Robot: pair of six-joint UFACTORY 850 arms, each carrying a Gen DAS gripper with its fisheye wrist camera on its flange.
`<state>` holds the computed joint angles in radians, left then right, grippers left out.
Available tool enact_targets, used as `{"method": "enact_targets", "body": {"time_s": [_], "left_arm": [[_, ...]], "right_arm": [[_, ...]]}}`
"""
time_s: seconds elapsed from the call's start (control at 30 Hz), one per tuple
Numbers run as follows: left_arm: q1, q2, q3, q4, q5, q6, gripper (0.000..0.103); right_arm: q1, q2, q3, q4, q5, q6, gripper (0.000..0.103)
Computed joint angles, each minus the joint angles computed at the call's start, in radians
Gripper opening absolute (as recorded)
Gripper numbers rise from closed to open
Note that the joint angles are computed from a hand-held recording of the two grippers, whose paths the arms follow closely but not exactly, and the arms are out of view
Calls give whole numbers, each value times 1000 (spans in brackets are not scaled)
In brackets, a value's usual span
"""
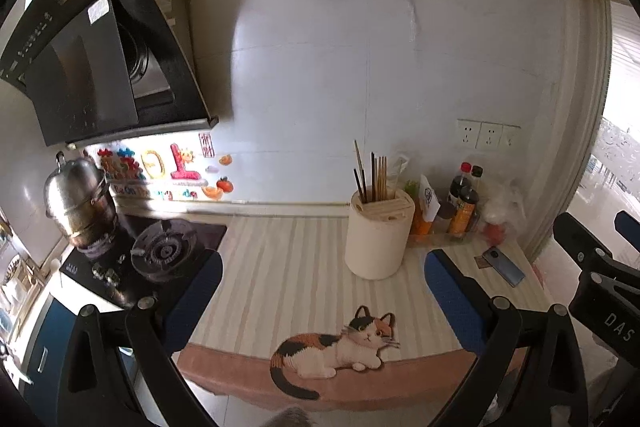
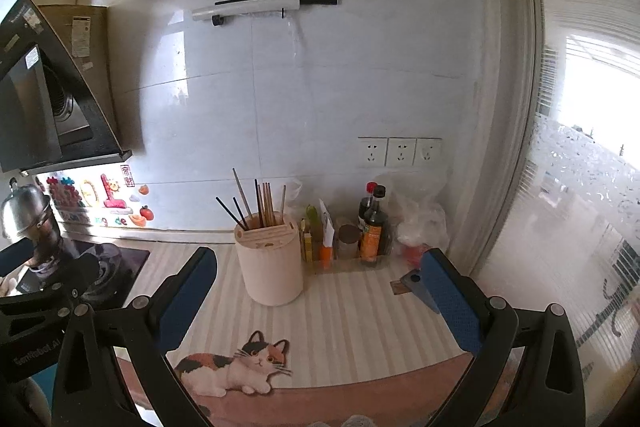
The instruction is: Organize utensils
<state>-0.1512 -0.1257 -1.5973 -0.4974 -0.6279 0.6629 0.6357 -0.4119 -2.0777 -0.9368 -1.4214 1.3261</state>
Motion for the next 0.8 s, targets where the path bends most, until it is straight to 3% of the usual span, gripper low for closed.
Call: {"method": "enact_targets", "body": {"time_s": [0.37, 0.8], "left_arm": [[-33, -24, -33, 130, -53, -130, 103], [-62, -24, -14, 244, -25, -254, 103]], "right_arm": [[-30, -3, -31, 77, -14, -58, 103], [-61, 37, 49, 115, 40, -69, 103]]}}
